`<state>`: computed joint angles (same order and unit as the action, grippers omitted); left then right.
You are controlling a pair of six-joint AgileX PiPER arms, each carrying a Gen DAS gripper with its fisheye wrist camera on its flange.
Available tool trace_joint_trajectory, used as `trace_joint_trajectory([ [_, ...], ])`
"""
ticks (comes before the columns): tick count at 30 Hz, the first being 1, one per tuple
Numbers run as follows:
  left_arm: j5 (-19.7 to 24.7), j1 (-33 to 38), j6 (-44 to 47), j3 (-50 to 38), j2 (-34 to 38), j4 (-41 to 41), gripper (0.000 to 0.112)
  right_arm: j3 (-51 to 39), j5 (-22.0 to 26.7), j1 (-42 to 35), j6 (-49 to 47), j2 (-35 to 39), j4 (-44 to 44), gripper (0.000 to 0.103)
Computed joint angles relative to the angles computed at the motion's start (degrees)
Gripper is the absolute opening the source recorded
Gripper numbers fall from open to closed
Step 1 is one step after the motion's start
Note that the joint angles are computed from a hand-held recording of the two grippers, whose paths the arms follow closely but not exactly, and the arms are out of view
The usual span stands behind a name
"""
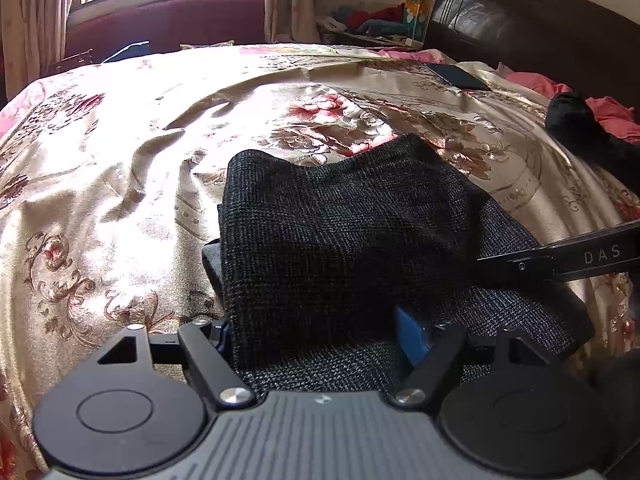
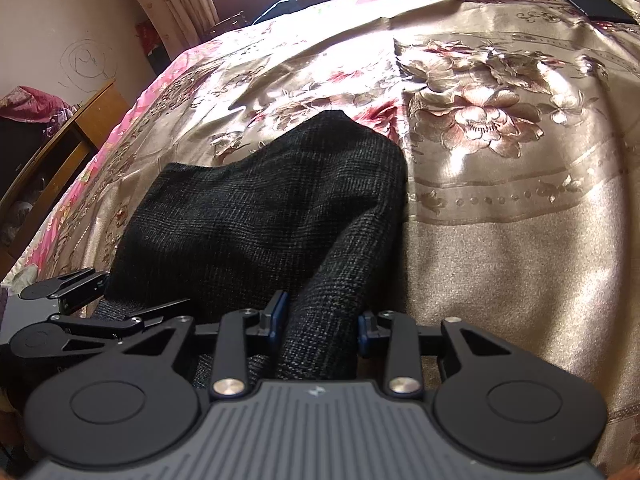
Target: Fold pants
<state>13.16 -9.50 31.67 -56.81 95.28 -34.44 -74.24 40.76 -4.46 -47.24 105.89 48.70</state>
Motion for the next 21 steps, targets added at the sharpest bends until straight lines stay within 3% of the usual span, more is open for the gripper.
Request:
trace_joint_trajectory([
  [21, 1.4, -4.3, -14.4, -3.3, 1.1, 14.4, 0.086, 0.8, 1.5, -3.4, -2.1, -1.4, -0.1, 0.033],
])
